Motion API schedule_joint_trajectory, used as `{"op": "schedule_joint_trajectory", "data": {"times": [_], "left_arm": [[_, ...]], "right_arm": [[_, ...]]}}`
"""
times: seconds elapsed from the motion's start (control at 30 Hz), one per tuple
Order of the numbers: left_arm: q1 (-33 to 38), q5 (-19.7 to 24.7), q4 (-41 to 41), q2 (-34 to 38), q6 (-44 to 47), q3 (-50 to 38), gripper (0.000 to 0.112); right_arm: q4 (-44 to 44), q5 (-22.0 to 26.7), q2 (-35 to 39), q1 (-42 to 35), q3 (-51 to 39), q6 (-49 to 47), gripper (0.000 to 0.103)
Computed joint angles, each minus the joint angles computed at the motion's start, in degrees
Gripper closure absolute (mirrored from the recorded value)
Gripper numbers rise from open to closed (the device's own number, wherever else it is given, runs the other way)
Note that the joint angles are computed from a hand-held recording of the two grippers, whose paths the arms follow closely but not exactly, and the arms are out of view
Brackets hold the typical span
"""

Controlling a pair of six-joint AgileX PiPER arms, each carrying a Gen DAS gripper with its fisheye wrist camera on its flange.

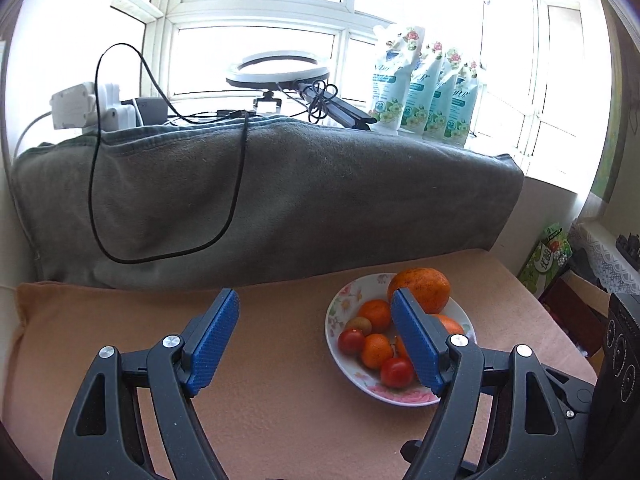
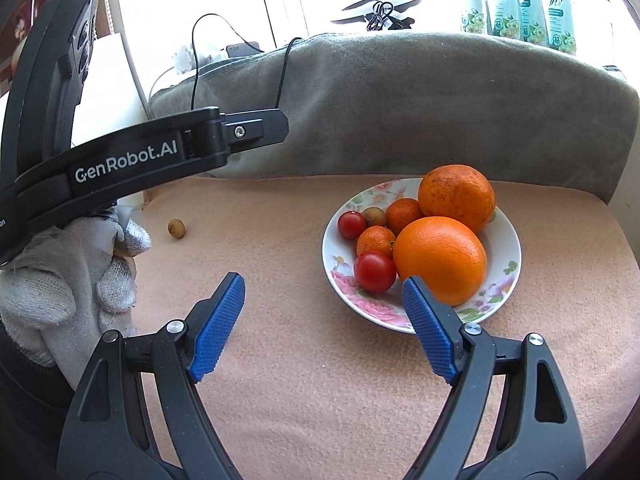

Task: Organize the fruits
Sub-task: 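Move the right tool to the brown kiwi while the left tool moves to the dark plum, then close the right tool on the brown kiwi while the left tool grasps the dark plum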

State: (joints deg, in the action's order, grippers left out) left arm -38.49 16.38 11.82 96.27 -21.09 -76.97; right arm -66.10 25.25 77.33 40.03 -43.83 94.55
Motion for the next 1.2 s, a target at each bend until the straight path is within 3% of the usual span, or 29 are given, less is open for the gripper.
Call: {"op": "schedule_joint_trajectory", "data": {"times": [0.4,0.63,0.77,0.9,1.2], "left_arm": [[12.6,-3.1,-15.2,-4.8,13.5,11.0,0.034],[20.7,-3.5,-35.6,-5.7,32.1,15.7,0.034],[23.4,-3.4,-41.0,-5.3,37.4,17.4,0.034],[25.2,-3.0,-46.7,-3.3,43.7,17.7,0.042],[26.3,-1.3,-50.9,1.5,47.4,14.9,0.057]], "right_arm": [[1.7,-4.7,3.8,0.6,-2.1,-2.1,0.02],[3.7,-6.9,6.4,1.2,-3.8,-4.4,0.02],[5.2,-8.3,8.4,1.6,-5.1,-6.1,0.02],[9.4,-9.8,11.0,2.0,-7.0,-11.2,0.031],[21.7,-12.2,16.1,1.3,-10.7,-24.4,0.052]]}}
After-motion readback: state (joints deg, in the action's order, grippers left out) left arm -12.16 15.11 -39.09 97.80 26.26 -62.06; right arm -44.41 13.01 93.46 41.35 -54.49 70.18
